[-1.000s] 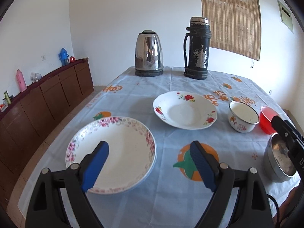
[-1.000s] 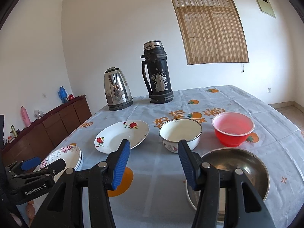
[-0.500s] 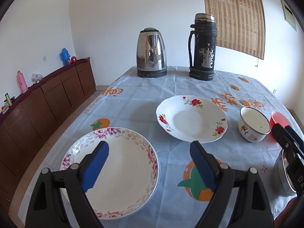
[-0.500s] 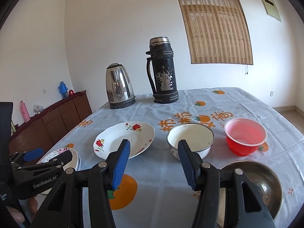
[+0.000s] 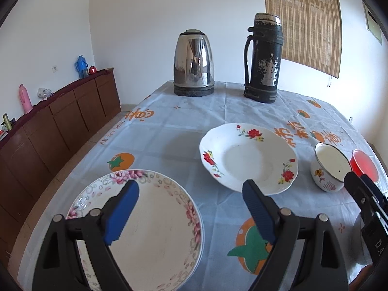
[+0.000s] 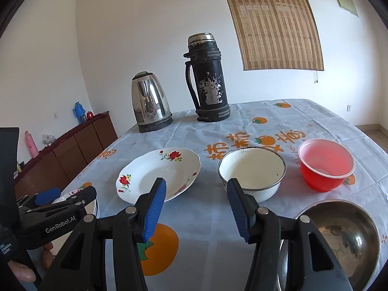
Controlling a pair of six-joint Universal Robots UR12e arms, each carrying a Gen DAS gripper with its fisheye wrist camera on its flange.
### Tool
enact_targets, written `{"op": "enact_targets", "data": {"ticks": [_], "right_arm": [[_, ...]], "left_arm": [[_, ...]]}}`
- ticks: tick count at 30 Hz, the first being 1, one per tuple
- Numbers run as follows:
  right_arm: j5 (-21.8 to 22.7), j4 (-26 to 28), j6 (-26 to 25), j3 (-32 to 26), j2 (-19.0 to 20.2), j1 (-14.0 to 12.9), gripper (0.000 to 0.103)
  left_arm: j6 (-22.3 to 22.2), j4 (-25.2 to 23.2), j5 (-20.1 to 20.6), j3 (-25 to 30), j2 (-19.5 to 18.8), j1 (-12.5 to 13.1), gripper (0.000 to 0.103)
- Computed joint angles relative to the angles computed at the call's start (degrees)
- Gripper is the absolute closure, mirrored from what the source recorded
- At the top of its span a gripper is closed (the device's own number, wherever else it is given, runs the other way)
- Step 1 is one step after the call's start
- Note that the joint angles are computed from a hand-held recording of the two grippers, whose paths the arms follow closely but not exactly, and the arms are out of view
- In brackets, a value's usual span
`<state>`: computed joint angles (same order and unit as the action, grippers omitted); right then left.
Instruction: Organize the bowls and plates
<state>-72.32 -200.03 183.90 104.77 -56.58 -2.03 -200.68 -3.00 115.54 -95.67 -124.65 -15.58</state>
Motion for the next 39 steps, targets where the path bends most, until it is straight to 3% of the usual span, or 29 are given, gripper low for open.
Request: {"op": "enact_targets", "data": {"ticks": [6,10,17,21,26,39], "right_arm": [[0.5,2.0,0.4,-0.8,0.2,0.0,0.048],[2.2,5.2,1.4,-2.6,1.0,0.2,0.04],[4.8,17.4,5.3,-7.4,2.9,1.0,0.04],[7.0,23.4,7.8,-9.9,4.3,0.9,0.04],[6.9,24.0,8.9,-11.1,5.2,1.1,0.04],[5.9,26.0,9.9,-14.3,6.8,1.8,0.04]], "left_arm": [[0.2,-1.2,-0.9,0.7,-0.5,0.7,0.014],[-0.9,-4.8,-1.5,2.6,-0.8,1.7,0.014],[4.0,-14.1,-9.8,10.0,-3.1,4.2,0.015],[5.4,-19.7,-11.2,14.3,-5.1,4.6,0.016],[4.9,-24.1,-12.2,17.9,-6.9,5.3,0.016],[5.2,-28.2,-10.9,21.2,-8.8,5.5,0.016]]}}
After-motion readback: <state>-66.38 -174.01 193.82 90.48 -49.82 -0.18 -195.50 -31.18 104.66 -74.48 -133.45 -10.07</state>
